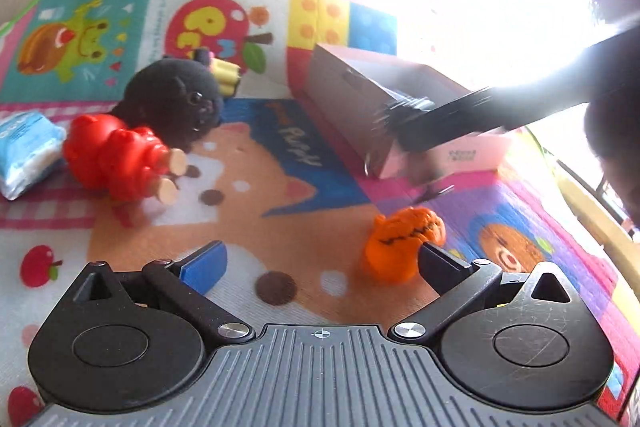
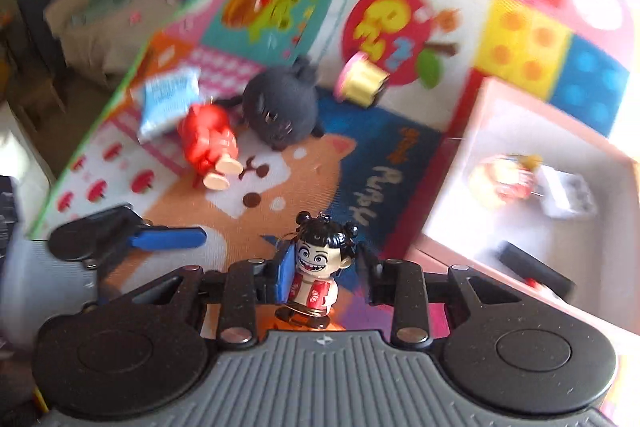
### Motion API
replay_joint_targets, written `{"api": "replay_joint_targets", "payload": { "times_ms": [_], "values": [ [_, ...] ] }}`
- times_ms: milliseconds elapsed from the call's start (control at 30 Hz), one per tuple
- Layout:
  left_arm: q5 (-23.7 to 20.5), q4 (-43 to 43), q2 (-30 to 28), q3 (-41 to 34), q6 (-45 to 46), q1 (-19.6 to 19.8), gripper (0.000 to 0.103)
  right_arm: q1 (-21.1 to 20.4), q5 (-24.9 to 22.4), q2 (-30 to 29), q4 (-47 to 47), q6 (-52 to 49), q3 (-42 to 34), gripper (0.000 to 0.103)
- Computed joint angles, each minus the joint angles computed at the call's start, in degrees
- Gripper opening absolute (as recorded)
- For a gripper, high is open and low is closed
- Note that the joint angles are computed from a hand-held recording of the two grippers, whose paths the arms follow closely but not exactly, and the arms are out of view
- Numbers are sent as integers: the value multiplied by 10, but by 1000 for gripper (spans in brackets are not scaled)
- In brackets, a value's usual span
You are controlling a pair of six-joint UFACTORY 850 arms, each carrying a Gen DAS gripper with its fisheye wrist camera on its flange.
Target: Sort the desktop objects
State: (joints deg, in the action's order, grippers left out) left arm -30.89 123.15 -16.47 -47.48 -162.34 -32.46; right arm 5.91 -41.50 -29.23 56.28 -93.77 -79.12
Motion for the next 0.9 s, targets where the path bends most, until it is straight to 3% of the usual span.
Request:
{"api": "replay_joint_targets", "payload": {
  "times_ms": [100, 200, 333, 433, 500, 600, 667, 800, 900],
  "values": [
    [10, -33, -10, -16, 44, -10, 103, -31, 7, 7, 49, -27, 16, 32],
    [22, -68, -24, -38, 101, -18, 103, -51, 57, 17, 114, -81, 47, 32],
    [16, -208, -50, -82, 270, -33, 103, -67, 101, 13, 174, -140, 72, 33],
    [-4, -236, -40, -79, 295, -35, 103, -77, 105, 2, 193, -145, 75, 53],
    [-48, -232, -18, -60, 269, -36, 103, -84, 100, -4, 223, -164, 79, 66],
    [-158, -316, -1, -52, 262, -32, 103, -87, 105, -4, 276, -220, 93, 69],
    [-203, -378, 5, -52, 251, -17, 103, -87, 108, -5, 302, -250, 102, 74],
    [-141, -349, 23, -31, 207, 18, 103, -81, 118, -9, 329, -280, 113, 81],
    [-119, -331, -4, -51, 234, 32, 103, -77, 123, -4, 375, -328, 128, 89]
  ]
}}
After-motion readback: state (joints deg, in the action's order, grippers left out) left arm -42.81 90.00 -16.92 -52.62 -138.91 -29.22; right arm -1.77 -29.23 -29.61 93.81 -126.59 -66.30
